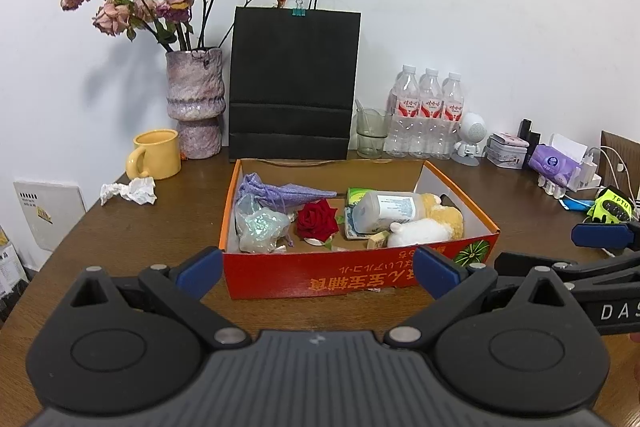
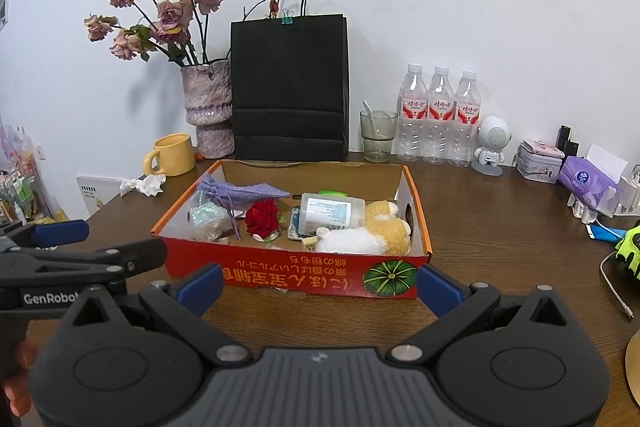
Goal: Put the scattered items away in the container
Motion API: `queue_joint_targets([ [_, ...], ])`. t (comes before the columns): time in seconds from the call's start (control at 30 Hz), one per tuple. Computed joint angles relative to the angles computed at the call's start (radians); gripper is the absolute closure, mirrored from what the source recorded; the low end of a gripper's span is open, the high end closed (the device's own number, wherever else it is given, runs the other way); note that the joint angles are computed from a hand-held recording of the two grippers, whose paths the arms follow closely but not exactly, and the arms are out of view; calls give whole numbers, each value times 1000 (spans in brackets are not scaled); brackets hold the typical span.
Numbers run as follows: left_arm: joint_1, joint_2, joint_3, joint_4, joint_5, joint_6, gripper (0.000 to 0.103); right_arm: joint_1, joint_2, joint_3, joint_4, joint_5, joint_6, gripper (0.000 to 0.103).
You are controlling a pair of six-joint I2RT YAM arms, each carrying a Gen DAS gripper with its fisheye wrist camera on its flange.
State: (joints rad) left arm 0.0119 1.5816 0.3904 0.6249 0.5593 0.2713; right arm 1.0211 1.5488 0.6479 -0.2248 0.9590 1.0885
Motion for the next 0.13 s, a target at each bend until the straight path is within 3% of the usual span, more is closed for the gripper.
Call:
queue_joint_targets([
  [0.13, -3, 7, -11, 30, -5, -12, 0, 2, 4, -2, 5, -3, 1, 0],
])
